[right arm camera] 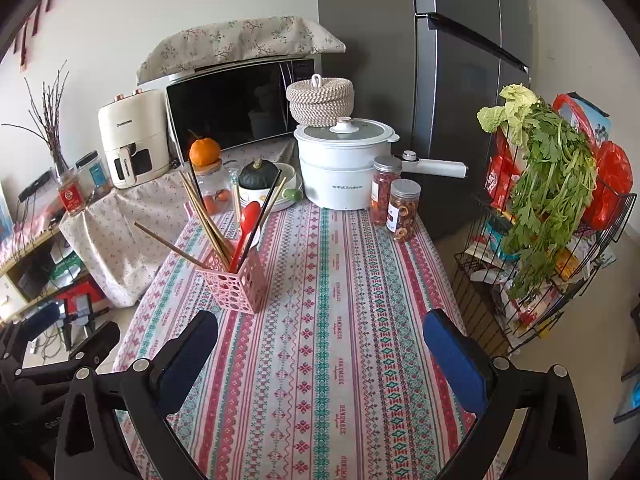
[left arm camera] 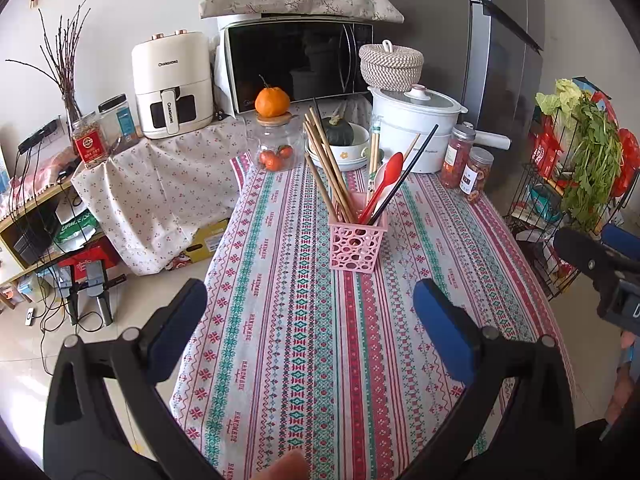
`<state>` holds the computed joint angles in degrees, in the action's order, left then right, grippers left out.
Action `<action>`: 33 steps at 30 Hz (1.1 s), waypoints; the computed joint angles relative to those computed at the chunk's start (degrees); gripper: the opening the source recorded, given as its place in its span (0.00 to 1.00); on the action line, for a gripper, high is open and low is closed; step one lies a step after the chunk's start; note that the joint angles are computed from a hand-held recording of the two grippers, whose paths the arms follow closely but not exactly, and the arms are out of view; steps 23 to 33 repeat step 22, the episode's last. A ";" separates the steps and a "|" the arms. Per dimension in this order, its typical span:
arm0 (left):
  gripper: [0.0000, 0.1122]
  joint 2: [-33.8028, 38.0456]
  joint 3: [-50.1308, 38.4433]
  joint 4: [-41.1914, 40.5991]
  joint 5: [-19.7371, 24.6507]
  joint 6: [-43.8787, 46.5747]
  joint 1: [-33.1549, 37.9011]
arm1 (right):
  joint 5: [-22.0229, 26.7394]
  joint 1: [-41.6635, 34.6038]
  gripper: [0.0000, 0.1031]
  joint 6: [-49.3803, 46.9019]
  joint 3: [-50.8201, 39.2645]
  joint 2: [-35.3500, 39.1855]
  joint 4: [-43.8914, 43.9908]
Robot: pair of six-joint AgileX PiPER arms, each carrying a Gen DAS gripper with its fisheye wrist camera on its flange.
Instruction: Organize utensils
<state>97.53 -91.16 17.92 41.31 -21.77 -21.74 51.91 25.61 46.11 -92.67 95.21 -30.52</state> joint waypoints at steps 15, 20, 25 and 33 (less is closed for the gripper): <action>0.91 -0.31 0.30 -1.05 -0.51 0.67 -0.09 | 0.43 -0.21 1.00 -0.62 -0.84 0.82 0.36; 0.91 -0.05 -0.28 -1.61 -0.05 0.82 -0.07 | 0.71 -0.07 1.00 -0.69 -1.17 1.00 0.37; 0.91 0.00 -0.53 -4.07 -0.19 2.81 0.48 | 0.76 -0.04 1.00 -0.58 -1.23 1.05 0.32; 0.91 0.00 -0.53 -4.07 -0.19 2.81 0.48 | 0.76 -0.04 1.00 -0.58 -1.23 1.05 0.32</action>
